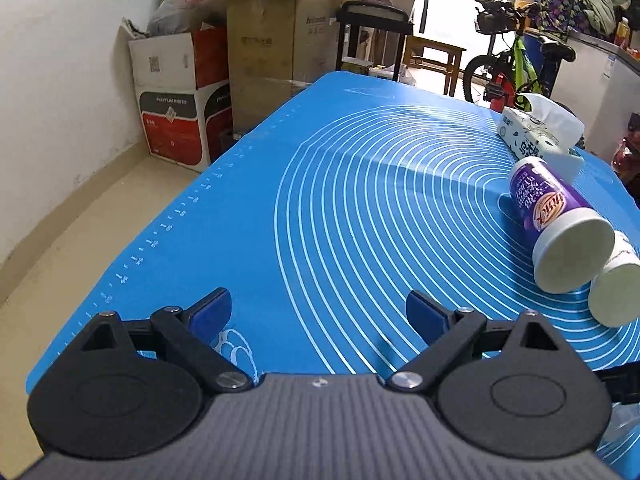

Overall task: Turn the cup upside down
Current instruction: 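Turn the clear cup mouth-down with the right tool and lower it onto the mat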

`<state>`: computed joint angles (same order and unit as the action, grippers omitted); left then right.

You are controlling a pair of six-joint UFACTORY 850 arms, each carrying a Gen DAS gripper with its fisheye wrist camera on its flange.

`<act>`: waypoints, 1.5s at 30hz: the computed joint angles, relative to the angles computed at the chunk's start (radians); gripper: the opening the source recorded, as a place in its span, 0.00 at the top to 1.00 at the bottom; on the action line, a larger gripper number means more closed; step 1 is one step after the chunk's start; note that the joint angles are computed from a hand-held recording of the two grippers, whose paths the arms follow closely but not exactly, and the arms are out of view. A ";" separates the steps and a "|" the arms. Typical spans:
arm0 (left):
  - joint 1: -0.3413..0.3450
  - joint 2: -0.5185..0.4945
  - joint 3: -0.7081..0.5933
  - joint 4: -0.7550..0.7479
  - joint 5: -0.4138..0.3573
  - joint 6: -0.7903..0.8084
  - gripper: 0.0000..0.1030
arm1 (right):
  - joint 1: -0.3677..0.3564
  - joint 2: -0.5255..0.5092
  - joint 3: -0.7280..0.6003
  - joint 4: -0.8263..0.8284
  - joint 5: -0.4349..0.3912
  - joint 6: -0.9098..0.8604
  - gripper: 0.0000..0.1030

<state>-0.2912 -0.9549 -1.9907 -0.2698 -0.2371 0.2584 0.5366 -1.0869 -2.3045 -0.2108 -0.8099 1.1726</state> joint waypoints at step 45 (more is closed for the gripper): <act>-0.018 0.204 0.346 -1.388 0.080 1.522 0.09 | 0.242 0.182 0.559 -1.266 -0.221 1.040 0.36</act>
